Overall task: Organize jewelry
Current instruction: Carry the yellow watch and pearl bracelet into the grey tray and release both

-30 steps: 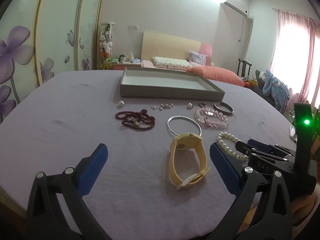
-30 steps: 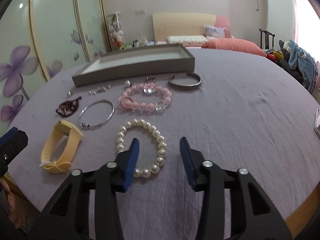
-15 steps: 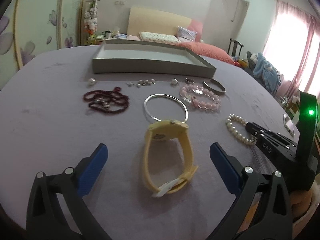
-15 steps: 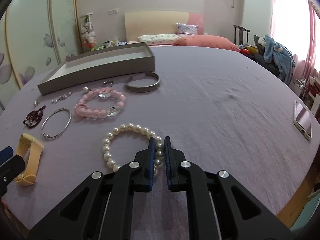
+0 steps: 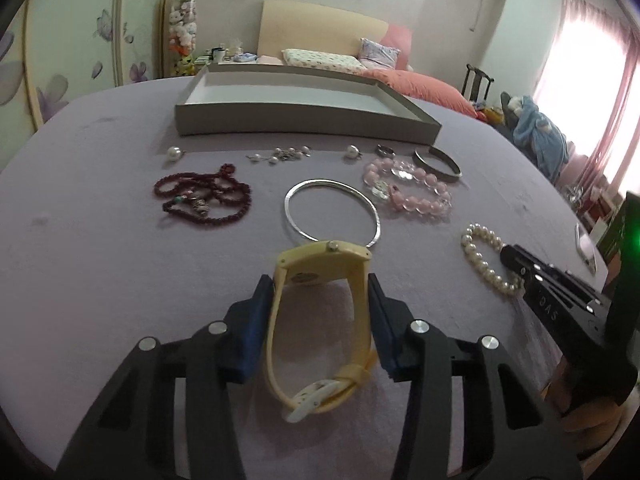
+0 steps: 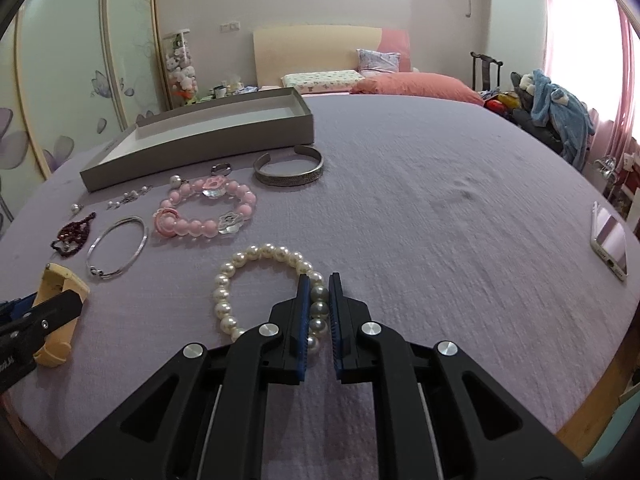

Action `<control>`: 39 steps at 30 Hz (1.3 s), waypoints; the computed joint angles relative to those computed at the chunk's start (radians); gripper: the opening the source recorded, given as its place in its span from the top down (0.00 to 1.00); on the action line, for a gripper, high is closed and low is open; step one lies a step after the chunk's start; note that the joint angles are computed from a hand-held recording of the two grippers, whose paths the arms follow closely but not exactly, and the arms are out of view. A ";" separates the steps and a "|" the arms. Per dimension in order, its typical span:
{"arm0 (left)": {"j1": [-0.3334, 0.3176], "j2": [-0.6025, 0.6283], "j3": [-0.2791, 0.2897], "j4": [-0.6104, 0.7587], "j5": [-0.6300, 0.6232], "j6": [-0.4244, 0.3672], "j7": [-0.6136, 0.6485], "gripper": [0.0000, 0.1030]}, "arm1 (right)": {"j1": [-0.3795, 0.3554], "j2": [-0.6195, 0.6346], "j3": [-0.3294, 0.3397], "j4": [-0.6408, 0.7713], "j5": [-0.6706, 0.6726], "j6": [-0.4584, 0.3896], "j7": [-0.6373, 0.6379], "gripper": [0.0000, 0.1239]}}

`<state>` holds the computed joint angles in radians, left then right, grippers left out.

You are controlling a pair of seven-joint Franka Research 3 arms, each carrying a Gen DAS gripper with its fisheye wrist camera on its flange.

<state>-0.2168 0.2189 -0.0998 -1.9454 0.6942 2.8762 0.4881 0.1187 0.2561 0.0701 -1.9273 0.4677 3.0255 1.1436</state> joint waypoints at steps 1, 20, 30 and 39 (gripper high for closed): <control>-0.006 -0.011 0.015 -0.013 0.027 0.011 -0.035 0.56 | -0.021 0.000 0.025 0.002 0.031 -0.002 -0.029 0.92; 0.069 -0.135 -0.002 -0.104 0.330 0.009 -0.391 0.56 | -0.127 -0.043 0.220 0.089 0.748 0.037 -0.755 0.92; 0.091 -0.137 -0.012 -0.075 0.375 -0.013 -0.397 0.56 | -0.025 -0.034 0.115 0.131 0.805 -0.002 -0.797 0.92; 0.098 -0.114 -0.001 0.019 0.392 -0.048 -0.349 0.56 | -0.008 0.016 0.104 0.253 0.820 -0.009 -0.826 0.92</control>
